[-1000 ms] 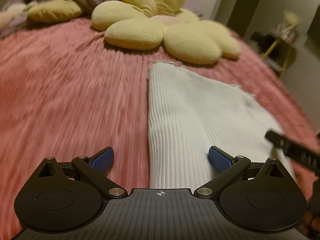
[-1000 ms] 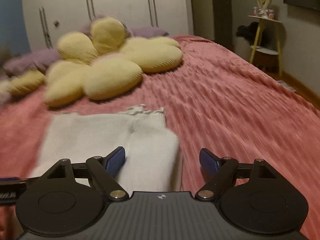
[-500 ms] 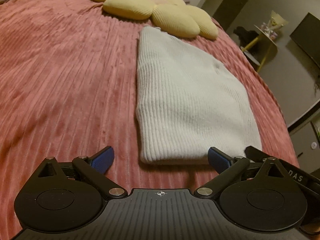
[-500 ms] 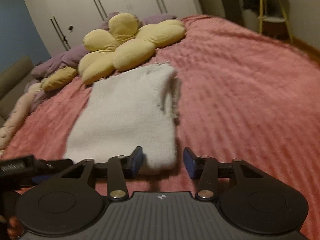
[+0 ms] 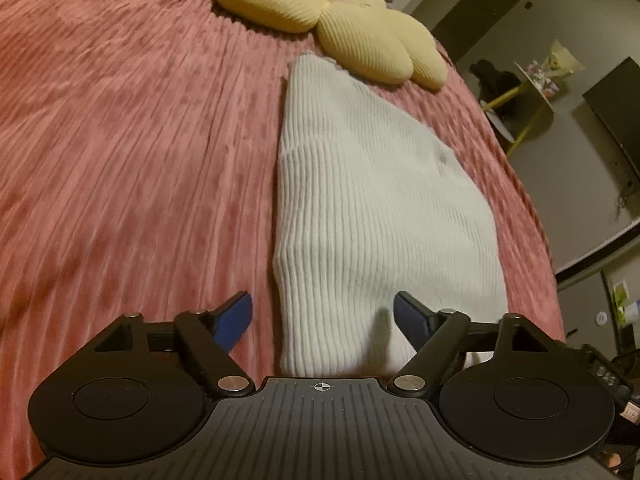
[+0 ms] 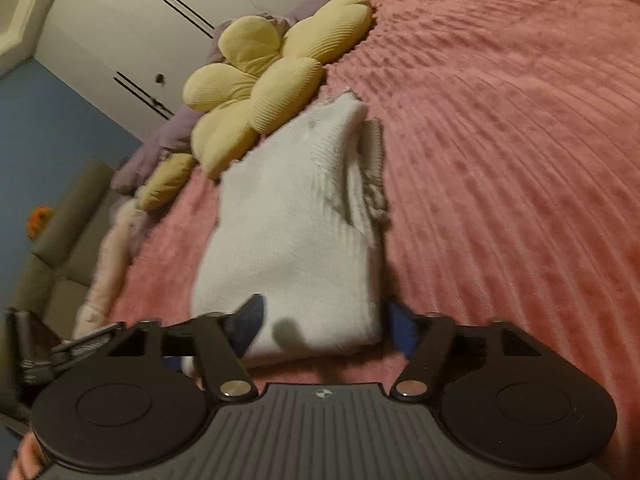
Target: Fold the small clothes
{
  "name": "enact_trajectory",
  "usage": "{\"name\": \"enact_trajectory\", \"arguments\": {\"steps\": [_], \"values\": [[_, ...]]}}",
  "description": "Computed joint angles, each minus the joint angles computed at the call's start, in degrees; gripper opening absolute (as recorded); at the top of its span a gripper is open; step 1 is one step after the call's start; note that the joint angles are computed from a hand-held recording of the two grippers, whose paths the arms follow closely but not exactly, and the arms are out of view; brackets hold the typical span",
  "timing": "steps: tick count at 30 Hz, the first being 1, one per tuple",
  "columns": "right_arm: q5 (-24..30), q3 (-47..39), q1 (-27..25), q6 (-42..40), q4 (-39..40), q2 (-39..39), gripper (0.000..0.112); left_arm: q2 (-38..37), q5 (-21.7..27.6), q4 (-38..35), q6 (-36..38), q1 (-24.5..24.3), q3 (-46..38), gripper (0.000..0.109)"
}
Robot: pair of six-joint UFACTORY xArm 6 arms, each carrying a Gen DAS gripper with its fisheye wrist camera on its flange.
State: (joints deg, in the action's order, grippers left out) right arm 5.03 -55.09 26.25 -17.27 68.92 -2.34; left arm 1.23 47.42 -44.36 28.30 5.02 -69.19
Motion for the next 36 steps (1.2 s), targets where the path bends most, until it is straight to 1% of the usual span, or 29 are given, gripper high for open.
{"name": "enact_trajectory", "arguments": {"steps": [2,4,6,9,14,15,16,17,19,20,21,23,24,25,28,30,33,34,36], "values": [[0.94,-1.85,-1.02,-1.02,0.33,0.96,0.083,1.65,0.45,-0.1,-0.09,-0.04,-1.99,0.085],[2.38,-3.83,-2.67,-1.73,0.72,2.19,0.088,4.15,2.11,-0.68,-0.01,0.05,-4.9,0.085],[4.95,-6.05,-4.72,-2.56,2.25,3.88,0.089,6.45,3.44,-0.88,-0.39,-0.05,-7.43,0.085],[8.73,-9.54,-7.43,-8.33,9.63,6.54,0.089,9.37,4.3,-2.02,-0.3,-0.13,-10.33,0.087],[13.49,-14.06,-10.05,-12.23,13.67,10.64,0.088,14.75,6.61,-4.65,-1.98,0.01,-16.0,0.087],[14.42,-14.92,-10.33,-12.88,14.07,11.44,0.085,15.61,6.71,-4.74,-2.46,-0.16,-16.9,0.085],[15.07,-15.88,-10.56,-12.66,13.6,12.38,0.079,16.32,6.7,-4.74,-2.41,-0.33,-17.66,0.085],[15.24,-16.69,-10.62,-11.79,12.67,13.21,0.075,16.98,6.54,-4.36,-2.45,-0.57,-18.39,0.084],[15.85,-18.33,-10.85,-10.62,11.15,14.9,0.065,18.42,6.92,-4.49,-2.49,-0.77,-19.96,0.082],[16.14,-18.91,-11.01,-10.3,10.99,15.52,0.064,19.07,7.02,-4.73,-2.78,-0.74,-20.63,0.081],[16.63,-19.59,-11.25,-10.58,11.7,16.17,0.063,19.59,6.85,-5.11,-3.29,-0.73,-21.01,0.079],[16.56,-20.8,-11.26,-9.83,11.86,17.23,0.061,20.29,6.38,-5.58,-3.9,-0.6,-21.57,0.071],[16.21,-21.33,-11.07,-9.12,11.11,17.72,0.059,20.45,6.52,-5.76,-3.75,-0.47,-21.81,0.063],[15.47,-21.93,-10.67,-8.11,9.95,18.26,0.056,20.42,6.93,-5.98,-3.34,-0.25,-21.96,0.056],[14.25,-23.2,-9.59,-4.2,6.62,19.27,0.048,18.66,7.65,-6.21,-2.5,0.67,-21.14,0.048],[13.88,-23.16,-8.93,-2.23,4.92,18.78,0.046,16.15,7.11,-6.61,-0.74,1.23,-19.24,0.047],[15.39,-23.23,-7.8,-2.99,5.83,17.82,0.046,10.45,5.95,-6.07,2.41,3.16,-14.02,0.047],[16.43,-23.15,-7.26,-2.19,4.87,17.49,0.045,8.1,5.0,-4.81,3.15,3.95,-11.56,0.047],[17.37,-22.33,-5.49,-4.22,5.26,16.55,0.045,3.81,3.6,-2.47,3.62,5.82,-6.86,0.048]]}}
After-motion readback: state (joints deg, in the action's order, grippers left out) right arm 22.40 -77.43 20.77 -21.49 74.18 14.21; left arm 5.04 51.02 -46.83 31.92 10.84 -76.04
